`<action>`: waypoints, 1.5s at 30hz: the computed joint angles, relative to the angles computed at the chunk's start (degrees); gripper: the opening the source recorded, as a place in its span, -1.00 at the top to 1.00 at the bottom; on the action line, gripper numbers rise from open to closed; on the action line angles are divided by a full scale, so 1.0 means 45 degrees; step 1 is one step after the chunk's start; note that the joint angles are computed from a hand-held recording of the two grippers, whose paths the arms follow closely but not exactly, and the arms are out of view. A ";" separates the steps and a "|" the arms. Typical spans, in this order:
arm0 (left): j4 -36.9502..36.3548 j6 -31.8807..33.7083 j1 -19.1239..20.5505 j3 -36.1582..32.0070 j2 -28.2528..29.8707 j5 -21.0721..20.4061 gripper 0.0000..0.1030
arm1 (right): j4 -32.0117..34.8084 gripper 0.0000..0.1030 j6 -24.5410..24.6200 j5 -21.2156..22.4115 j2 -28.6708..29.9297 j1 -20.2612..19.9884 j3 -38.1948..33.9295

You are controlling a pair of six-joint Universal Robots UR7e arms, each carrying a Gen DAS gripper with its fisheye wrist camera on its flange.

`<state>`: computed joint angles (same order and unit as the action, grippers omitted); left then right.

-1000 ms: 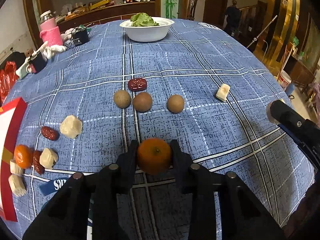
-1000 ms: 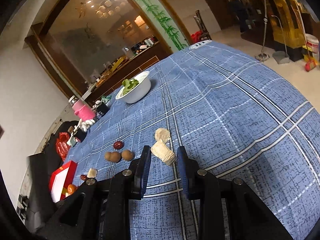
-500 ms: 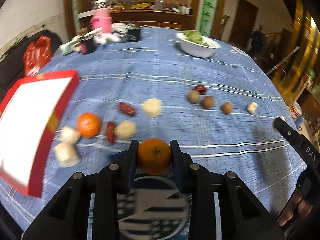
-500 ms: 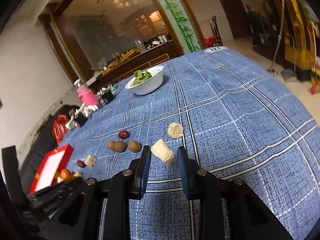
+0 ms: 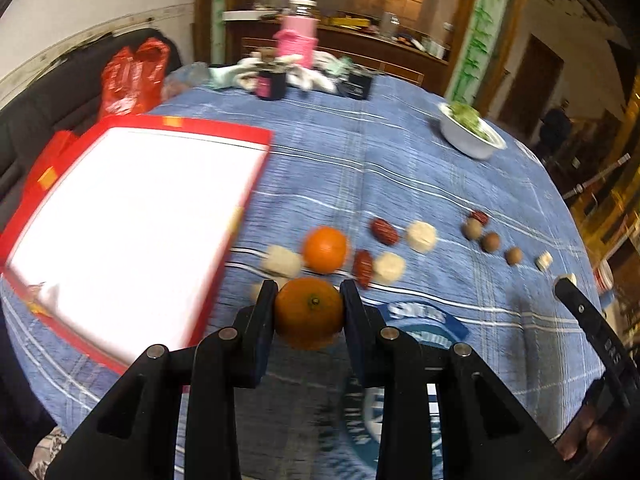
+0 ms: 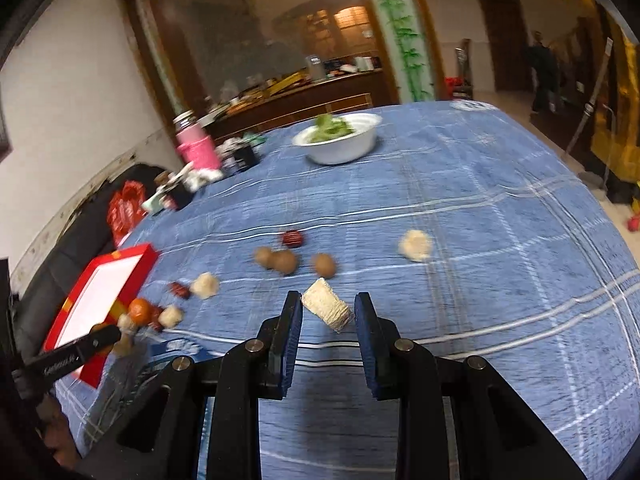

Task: Organize fruits
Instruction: 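Carry the orange in the left tool over the red tray while the right tool carries the cube there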

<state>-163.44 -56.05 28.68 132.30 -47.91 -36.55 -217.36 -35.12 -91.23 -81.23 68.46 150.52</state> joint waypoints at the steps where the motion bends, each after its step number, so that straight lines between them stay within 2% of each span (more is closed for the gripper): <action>1: 0.0122 -0.0217 0.0078 0.0169 -0.0250 0.0122 0.43 | -0.0019 0.46 -0.0094 -0.0221 0.0258 0.0426 -0.0069; 10: 0.1574 -0.1909 0.1031 0.1201 -0.2089 0.0991 0.43 | 0.0044 0.47 -0.0250 -0.1343 0.2749 0.3697 -0.0966; 16: 0.2295 -0.2588 0.1706 0.1453 -0.2802 0.1379 0.43 | 0.0577 0.48 -0.0175 -0.1561 0.4377 0.5234 -0.2001; 22: 0.2459 -0.2657 0.2173 0.1545 -0.3004 0.1345 0.43 | 0.2038 0.48 0.0103 -0.1694 0.6019 0.6416 -0.3697; 26: 0.2756 -0.2858 0.2221 0.1604 -0.3095 0.1389 0.42 | 0.3607 0.48 0.0437 -0.2123 0.7232 0.6851 -0.5149; 29: 0.2860 -0.2840 0.2198 0.1647 -0.3163 0.1375 0.42 | 0.4857 0.48 0.0993 -0.2807 0.8136 0.6986 -0.6288; 31: 0.2934 -0.2783 0.2179 0.1628 -0.3135 0.1349 0.42 | 0.5535 0.47 0.1593 -0.3846 0.8645 0.7077 -0.6865; 38: 0.2560 -0.2446 0.2013 0.1756 -0.2953 0.1272 0.42 | 0.4734 0.47 0.1853 -0.4930 0.8374 0.7091 -0.6103; 43: 0.3130 -0.2759 0.1971 0.1569 -0.2851 0.1459 0.41 | 0.4659 0.44 0.1655 -0.4495 0.8287 0.6936 -0.6113; 45: 0.3116 -0.2705 0.2018 0.1554 -0.2897 0.1461 0.40 | 0.5073 0.43 0.1740 -0.4441 0.8325 0.6969 -0.6351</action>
<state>-149.41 -68.23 37.76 139.29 -60.94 -29.97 -194.53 -27.29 -111.22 -43.77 99.82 121.94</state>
